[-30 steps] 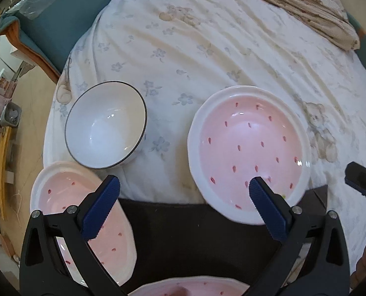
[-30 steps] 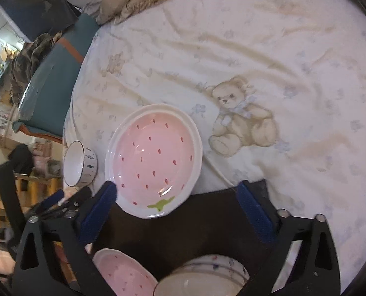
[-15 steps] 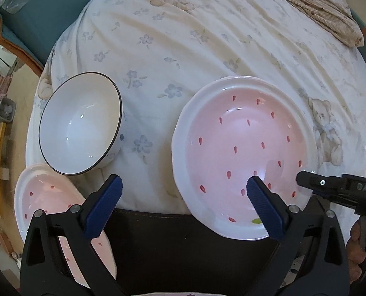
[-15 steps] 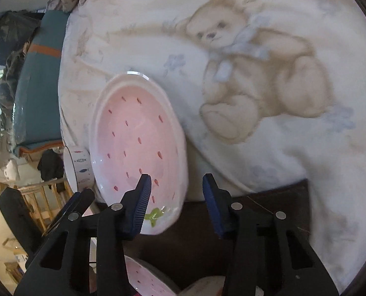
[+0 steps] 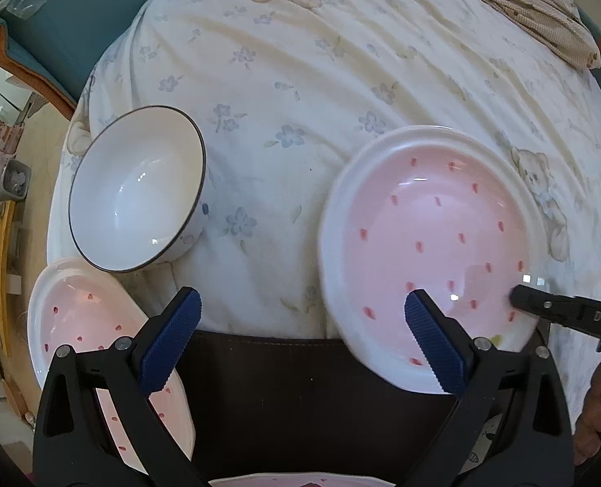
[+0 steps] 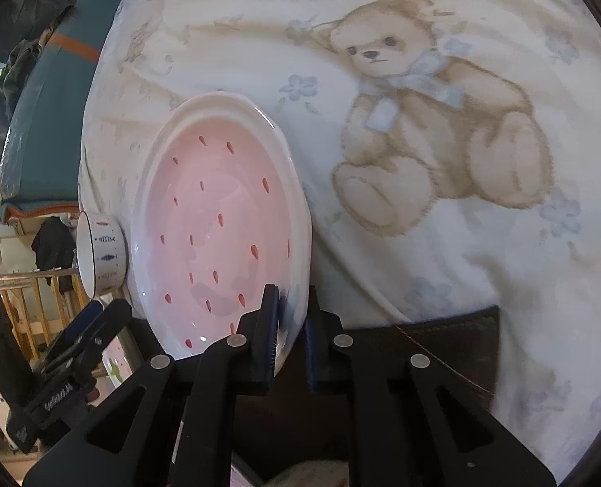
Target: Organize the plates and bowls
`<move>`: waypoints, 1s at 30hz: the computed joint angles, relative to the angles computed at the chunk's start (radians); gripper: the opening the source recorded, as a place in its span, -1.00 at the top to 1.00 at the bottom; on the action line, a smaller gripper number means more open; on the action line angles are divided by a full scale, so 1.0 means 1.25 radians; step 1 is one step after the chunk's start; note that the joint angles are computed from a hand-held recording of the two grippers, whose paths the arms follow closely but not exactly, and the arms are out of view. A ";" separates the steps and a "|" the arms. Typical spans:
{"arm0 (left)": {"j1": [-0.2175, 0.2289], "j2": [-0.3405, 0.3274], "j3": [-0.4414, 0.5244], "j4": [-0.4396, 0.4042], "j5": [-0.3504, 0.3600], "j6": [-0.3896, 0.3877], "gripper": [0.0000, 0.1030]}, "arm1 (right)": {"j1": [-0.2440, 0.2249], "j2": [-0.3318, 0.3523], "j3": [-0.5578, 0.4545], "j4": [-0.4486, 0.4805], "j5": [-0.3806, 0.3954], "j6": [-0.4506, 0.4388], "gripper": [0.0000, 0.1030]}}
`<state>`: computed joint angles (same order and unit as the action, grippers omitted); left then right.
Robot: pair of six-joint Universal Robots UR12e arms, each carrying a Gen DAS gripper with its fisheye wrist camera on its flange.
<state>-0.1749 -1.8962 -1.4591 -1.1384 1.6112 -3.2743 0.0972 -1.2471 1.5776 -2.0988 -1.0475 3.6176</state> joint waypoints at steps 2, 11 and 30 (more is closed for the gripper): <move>0.000 -0.002 0.001 -0.005 -0.003 -0.006 -0.93 | -0.014 -0.015 0.019 -0.006 0.000 0.002 0.80; 0.001 -0.035 0.031 -0.011 -0.068 -0.010 -0.80 | -0.053 -0.056 0.077 -0.062 -0.054 0.038 0.79; -0.020 -0.137 0.137 -0.056 -0.155 0.013 0.01 | -0.062 -0.045 0.100 -0.138 -0.017 0.080 0.72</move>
